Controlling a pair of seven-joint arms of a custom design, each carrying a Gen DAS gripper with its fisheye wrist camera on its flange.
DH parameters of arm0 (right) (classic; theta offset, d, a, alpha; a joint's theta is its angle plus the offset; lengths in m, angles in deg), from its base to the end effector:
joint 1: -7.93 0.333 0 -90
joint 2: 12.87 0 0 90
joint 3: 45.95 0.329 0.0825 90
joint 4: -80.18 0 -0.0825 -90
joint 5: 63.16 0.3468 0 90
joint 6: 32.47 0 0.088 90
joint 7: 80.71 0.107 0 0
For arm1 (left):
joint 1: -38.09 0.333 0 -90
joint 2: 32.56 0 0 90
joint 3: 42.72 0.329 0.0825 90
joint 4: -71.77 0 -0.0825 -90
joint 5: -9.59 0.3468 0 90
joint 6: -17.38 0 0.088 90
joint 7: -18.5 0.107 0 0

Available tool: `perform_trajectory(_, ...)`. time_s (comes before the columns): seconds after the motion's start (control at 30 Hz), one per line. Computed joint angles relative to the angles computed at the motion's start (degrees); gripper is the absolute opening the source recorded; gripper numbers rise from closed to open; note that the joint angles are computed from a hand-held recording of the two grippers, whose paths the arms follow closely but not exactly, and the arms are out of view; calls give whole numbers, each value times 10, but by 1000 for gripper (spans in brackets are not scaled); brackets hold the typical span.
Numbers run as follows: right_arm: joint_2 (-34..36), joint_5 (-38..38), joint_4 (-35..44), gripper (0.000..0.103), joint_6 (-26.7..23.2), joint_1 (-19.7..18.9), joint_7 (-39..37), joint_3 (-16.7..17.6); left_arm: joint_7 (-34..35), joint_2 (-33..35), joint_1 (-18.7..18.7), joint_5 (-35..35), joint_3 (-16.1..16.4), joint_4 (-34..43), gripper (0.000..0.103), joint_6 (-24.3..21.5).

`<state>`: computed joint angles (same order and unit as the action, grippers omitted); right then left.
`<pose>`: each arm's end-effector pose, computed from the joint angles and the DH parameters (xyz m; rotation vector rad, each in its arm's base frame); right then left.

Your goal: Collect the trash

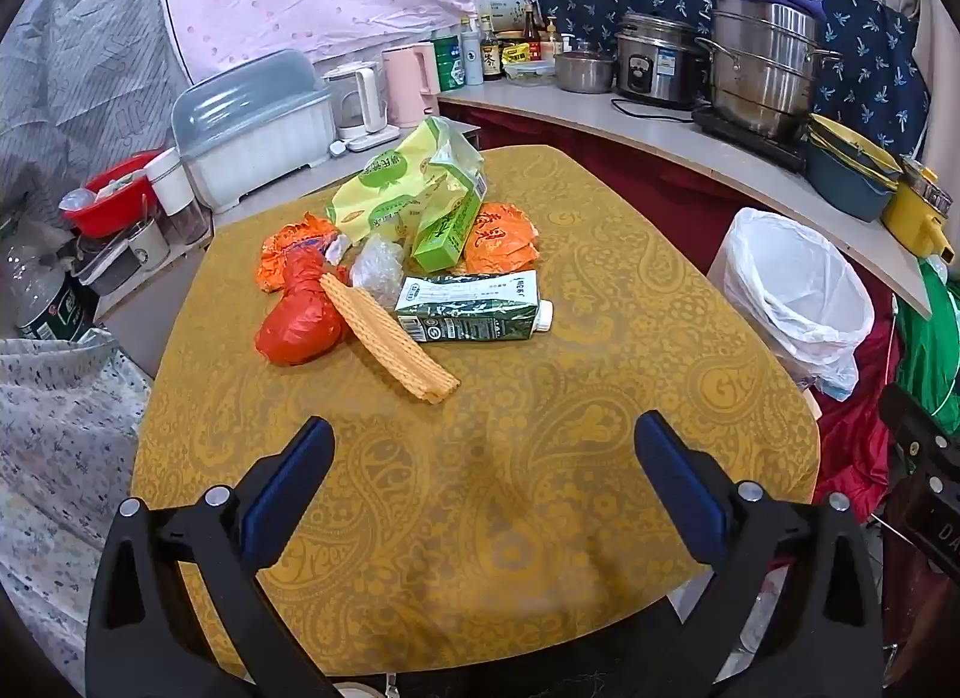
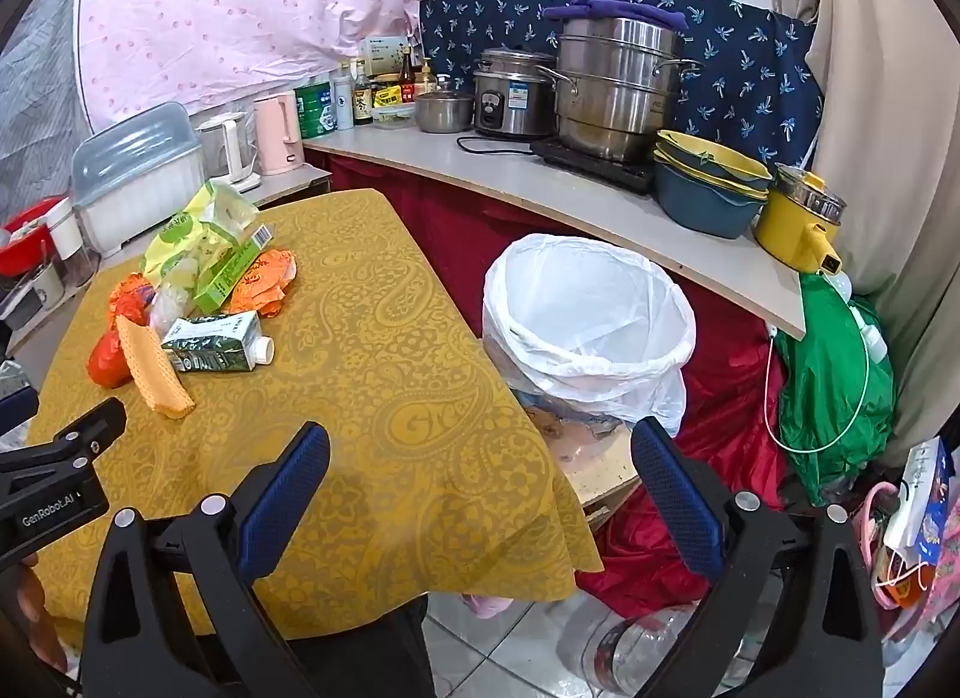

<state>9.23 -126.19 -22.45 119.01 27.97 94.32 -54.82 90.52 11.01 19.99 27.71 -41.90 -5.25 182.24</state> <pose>0.6310 0.1605 0.4105 -1.4161 2.0920 -1.0065 0.7225 -0.2471 0.3913 -1.5167 1.9895 -0.7710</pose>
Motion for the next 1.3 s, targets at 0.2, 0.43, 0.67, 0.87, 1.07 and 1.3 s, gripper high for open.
perform_trajectory(0.2, -1, -3, 1, 96, -5, 1, 1, 0, 2, -4, 2, 1, 4, -14, 96, 16)
perform_trajectory(0.43, -1, -8, 0, 96, 0, -1, 6, 0, -7, -6, -10, 10, 13, -12, 96, 10)
perform_trajectory(0.67, 0, -15, -1, 96, 1, 0, 13, -1, -11, -6, -11, 16, 14, -10, 96, 8)
perform_trajectory(0.87, -1, -17, -3, 96, 3, -1, 17, -1, -13, -9, -12, 19, 14, -13, 96, 9)
perform_trajectory(1.07, -3, -16, 0, 96, 6, -6, 12, -1, -15, -9, -11, 21, 14, -14, 96, 9)
perform_trajectory(1.3, -6, -25, -1, 96, 3, -3, 24, 0, -16, -10, -12, 22, 15, -15, 96, 11)
